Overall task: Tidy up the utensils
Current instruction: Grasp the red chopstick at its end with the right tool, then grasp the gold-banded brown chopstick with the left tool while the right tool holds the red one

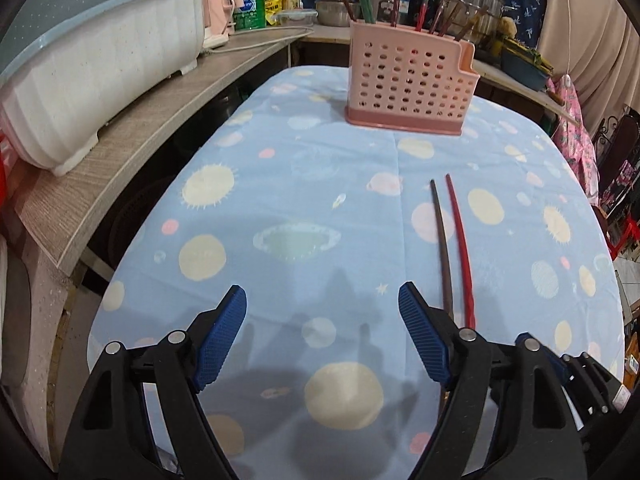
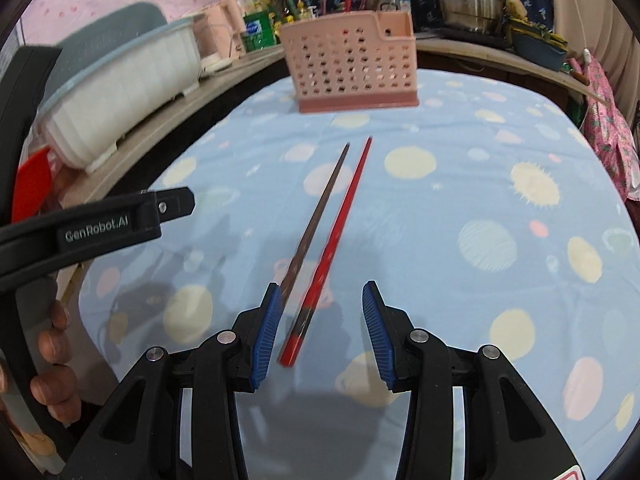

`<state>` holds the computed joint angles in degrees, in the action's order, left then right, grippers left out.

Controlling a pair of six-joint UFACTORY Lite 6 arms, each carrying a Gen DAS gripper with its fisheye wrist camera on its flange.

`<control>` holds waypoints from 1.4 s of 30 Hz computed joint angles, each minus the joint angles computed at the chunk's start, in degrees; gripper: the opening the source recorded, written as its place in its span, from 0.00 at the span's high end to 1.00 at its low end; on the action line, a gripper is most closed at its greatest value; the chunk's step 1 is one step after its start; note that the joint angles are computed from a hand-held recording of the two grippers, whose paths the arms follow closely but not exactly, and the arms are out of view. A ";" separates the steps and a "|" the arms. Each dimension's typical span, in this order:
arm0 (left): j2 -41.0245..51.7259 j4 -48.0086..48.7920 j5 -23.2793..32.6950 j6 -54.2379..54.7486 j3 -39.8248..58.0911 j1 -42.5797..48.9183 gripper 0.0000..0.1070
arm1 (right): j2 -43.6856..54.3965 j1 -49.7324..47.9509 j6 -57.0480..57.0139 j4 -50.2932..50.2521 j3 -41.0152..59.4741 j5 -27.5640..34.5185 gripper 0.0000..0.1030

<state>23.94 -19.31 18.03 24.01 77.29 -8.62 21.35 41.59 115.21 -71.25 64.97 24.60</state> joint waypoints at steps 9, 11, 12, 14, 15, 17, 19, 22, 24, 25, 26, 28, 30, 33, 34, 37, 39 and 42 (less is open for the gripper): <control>-0.12 -0.22 -0.36 0.80 -2.39 0.03 0.25 | 3.77 1.28 -1.65 1.77 1.70 1.14 0.66; -0.08 -0.21 -0.52 0.87 -2.73 -0.02 0.24 | 4.25 1.70 -2.04 1.93 2.00 2.66 0.73; -0.04 -0.22 -0.53 0.94 -2.82 -0.10 0.24 | 4.25 1.83 -1.86 1.82 1.82 3.31 0.78; -0.18 -0.34 -0.60 1.21 -3.30 -0.30 0.23 | 3.71 1.63 -1.33 1.48 0.92 3.91 0.88; -0.37 -0.57 -0.63 1.49 -3.77 -0.45 0.22 | 3.13 1.35 -0.30 0.78 -0.02 3.77 0.93; -0.85 -1.31 -0.62 2.33 -4.77 -0.75 0.21 | 1.53 0.70 2.24 -0.91 -2.30 3.14 0.93; -1.43 -2.02 -0.98 3.31 -6.17 -1.34 0.20 | -0.25 0.37 4.61 -1.95 -4.74 3.53 0.94; -2.67 -3.05 -1.57 4.88 -8.93 -2.39 0.19 | -3.32 -0.21 8.81 -4.02 -8.85 3.47 0.94; -3.30 -3.81 -1.73 5.74 -10.41 -3.05 0.17 | -5.71 -0.54 11.44 -5.25 -11.94 3.41 0.94; -3.61 -4.00 -1.86 5.94 -11.24 -3.52 0.17 | -6.78 -0.60 12.39 -5.62 -13.25 3.36 0.94; -3.90 -4.05 -2.05 5.93 -12.03 -4.07 0.16 | -7.54 -0.61 13.03 -5.85 -14.16 3.33 0.94; -4.38 -4.96 -2.26 6.91 -13.26 -5.03 0.16 | -8.86 -0.31 14.56 -6.55 -15.92 3.38 0.94; -4.47 -4.21 -2.91 6.45 -14.28 -6.37 0.16 | -9.48 -0.03 15.50 -7.13 -16.81 3.39 0.94; -3.78 -1.35 -3.52 3.80 -14.70 -7.79 0.16 | -9.66 0.11 15.75 -7.27 -17.05 3.42 0.93; -3.40 -0.76 -3.53 3.19 -14.54 -8.00 0.16 | -9.70 -0.02 15.94 -7.52 -17.13 3.28 0.93; -2.77 0.64 -4.26 1.58 -14.71 -8.33 0.17 | -9.85 -0.06 16.35 -7.96 -17.38 3.14 0.93; -3.18 -1.44 -4.91 3.87 -15.19 -8.32 0.24 | -9.80 -0.02 16.36 -7.93 -17.35 3.19 0.93; -3.92 -5.25 -5.14 8.40 -15.78 -8.26 0.36 | -9.77 0.01 16.21 -7.79 -17.30 3.25 0.93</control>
<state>20.03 -24.56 12.88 32.41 61.50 -16.89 11.58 41.60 131.42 -79.05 47.67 27.85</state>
